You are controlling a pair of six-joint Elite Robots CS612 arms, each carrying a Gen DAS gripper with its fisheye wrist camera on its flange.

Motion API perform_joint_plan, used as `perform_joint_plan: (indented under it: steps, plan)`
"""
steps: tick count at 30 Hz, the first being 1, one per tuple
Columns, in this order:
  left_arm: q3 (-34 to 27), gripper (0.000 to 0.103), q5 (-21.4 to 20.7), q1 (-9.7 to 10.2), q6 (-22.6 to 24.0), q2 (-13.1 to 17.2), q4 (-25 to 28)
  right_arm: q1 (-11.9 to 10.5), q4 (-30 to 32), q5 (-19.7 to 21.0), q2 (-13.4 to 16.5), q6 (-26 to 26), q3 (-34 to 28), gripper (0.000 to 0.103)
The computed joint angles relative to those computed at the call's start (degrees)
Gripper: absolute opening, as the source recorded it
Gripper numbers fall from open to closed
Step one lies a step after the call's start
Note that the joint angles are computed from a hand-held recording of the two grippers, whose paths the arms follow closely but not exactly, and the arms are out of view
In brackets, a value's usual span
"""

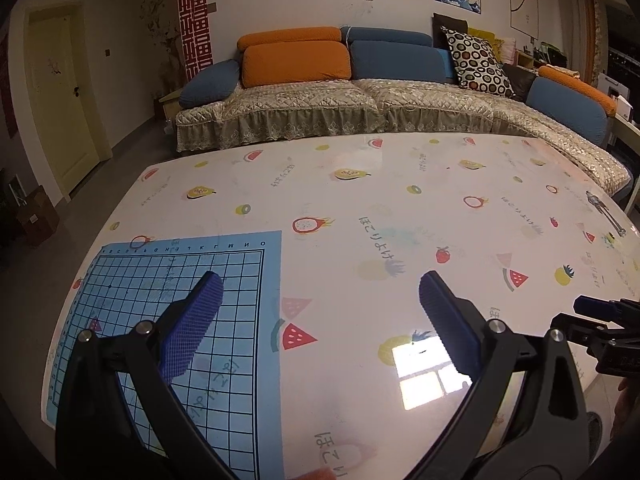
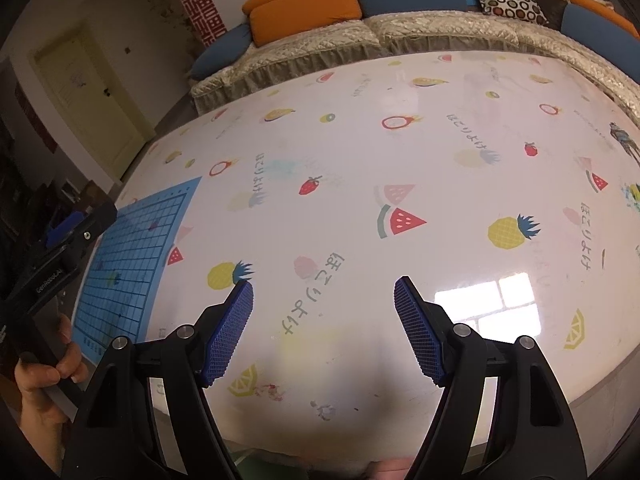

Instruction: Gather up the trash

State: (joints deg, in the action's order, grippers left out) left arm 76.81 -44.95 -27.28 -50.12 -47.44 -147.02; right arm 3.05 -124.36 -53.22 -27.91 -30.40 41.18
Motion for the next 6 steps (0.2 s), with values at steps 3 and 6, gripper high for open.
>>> perform_joint_plan:
  steps: [3,6]
  plan:
    - [-0.3,0.096,0.4,-0.16,0.6,0.1,0.8,0.0,-0.2,0.0,-0.1,-0.3,0.1,0.073]
    - [-0.6,0.096,0.5,-0.15,0.4,0.2,1.7,0.0,-0.4,-0.1,-0.1,-0.1,0.0,0.073]
